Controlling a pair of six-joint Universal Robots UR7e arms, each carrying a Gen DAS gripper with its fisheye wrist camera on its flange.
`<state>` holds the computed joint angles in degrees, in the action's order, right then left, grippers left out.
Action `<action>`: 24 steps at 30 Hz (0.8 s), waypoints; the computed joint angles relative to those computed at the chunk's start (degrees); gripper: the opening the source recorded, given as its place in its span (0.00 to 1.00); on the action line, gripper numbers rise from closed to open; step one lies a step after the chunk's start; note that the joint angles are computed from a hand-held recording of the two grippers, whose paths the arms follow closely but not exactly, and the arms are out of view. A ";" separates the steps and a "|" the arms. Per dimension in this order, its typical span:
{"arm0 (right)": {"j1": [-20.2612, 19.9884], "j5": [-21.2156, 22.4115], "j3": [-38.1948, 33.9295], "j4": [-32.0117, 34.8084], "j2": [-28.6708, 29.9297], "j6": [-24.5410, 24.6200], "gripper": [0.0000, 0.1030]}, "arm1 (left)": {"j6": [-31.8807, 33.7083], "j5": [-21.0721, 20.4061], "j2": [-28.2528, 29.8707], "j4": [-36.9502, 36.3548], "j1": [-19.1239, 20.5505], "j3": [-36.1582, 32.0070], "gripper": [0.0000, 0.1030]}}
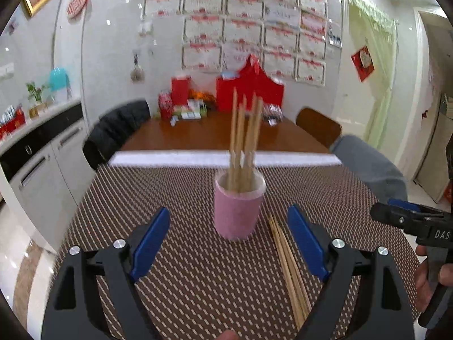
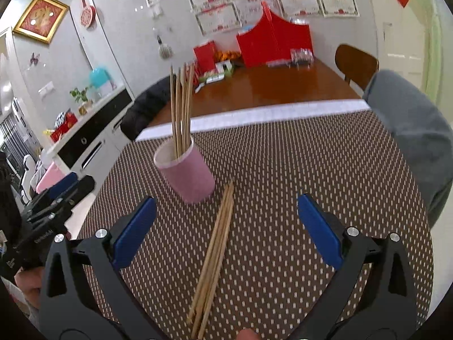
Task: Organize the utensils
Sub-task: 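Move both open grippers back down to the chopstick pile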
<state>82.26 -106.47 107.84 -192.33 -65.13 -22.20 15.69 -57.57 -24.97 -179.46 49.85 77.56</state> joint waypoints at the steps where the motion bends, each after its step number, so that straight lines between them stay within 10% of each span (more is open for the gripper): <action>1: -0.24 -0.49 0.48 0.22 -0.12 0.05 0.95 | -1.17 -0.51 -0.06 1.85 0.31 0.53 0.81; 24: -5.79 -1.36 -0.78 9.05 0.57 3.11 0.95 | -5.43 3.06 13.72 33.22 2.31 -16.49 0.81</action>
<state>76.46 -107.84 107.06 -183.28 -64.56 -19.08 10.26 -54.51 -11.25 -146.23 52.16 61.06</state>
